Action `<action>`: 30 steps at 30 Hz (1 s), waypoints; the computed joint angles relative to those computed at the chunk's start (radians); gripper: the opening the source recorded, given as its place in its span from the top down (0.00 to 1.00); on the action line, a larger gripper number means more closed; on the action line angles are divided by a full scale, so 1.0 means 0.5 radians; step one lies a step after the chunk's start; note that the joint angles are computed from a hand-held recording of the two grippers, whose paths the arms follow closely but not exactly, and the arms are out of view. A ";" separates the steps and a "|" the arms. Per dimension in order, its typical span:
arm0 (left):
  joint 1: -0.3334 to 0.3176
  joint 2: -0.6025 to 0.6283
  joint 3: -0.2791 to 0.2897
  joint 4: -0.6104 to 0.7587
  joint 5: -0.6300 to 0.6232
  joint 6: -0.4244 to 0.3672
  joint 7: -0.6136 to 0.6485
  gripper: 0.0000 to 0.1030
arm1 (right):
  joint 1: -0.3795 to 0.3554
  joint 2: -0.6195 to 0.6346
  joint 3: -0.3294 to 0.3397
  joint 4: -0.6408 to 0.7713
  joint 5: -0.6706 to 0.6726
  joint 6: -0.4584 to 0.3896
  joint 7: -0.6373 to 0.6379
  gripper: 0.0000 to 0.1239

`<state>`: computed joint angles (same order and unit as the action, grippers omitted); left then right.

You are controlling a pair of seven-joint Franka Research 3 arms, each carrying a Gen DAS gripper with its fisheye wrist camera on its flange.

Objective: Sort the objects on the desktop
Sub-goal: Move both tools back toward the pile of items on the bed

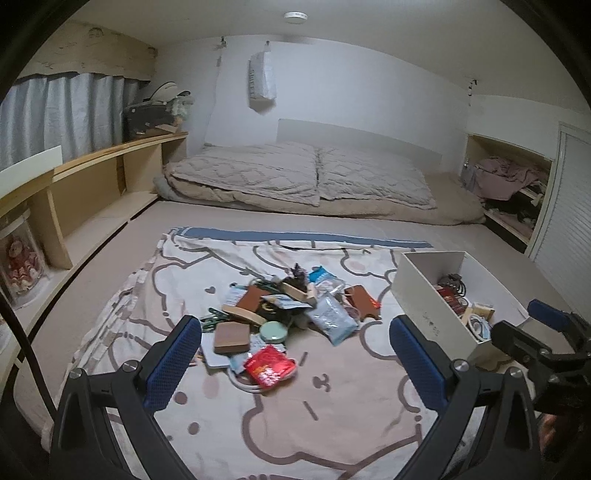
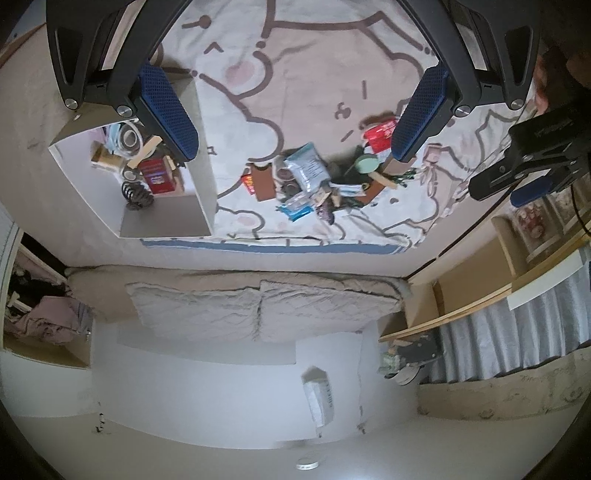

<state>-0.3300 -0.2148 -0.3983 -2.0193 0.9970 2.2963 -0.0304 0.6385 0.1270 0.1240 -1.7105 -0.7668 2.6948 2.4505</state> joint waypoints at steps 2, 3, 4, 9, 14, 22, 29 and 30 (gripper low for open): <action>0.005 -0.058 0.016 -0.059 -0.007 0.023 0.008 0.01 | 0.014 0.010 0.009 0.034 -0.003 -0.037 -0.027 0.17; 0.012 -0.096 0.023 -0.097 -0.016 0.034 0.010 0.01 | 0.020 0.016 0.012 0.051 -0.003 -0.049 -0.039 0.17; 0.020 -0.127 0.026 -0.127 -0.027 0.044 0.013 0.01 | 0.025 0.022 0.014 0.067 0.002 -0.056 -0.054 0.17; 0.092 -0.247 0.039 -0.243 -0.083 0.107 0.035 0.01 | 0.004 0.125 0.028 0.167 0.329 0.070 -0.236 0.17; 0.153 -0.279 0.041 -0.259 -0.155 0.079 0.184 0.01 | 0.011 0.290 0.017 0.372 0.735 0.015 -0.505 0.17; 0.215 -0.288 0.098 -0.257 -0.310 0.139 0.363 0.00 | 0.095 0.467 -0.079 0.667 0.919 -0.135 -0.740 0.17; 0.276 -0.256 0.091 -0.190 -0.313 0.062 0.463 0.00 | 0.088 0.626 -0.053 0.921 1.117 -0.202 -1.194 0.17; 0.281 -0.246 0.097 -0.182 -0.320 0.058 0.474 0.01 | 0.082 0.650 -0.046 0.950 1.154 -0.184 -1.257 0.17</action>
<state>-0.1894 -0.3377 -0.3496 -2.1103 0.8373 2.3251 0.2064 0.6797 0.4521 0.1008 -1.2356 -0.1897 2.6026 1.8222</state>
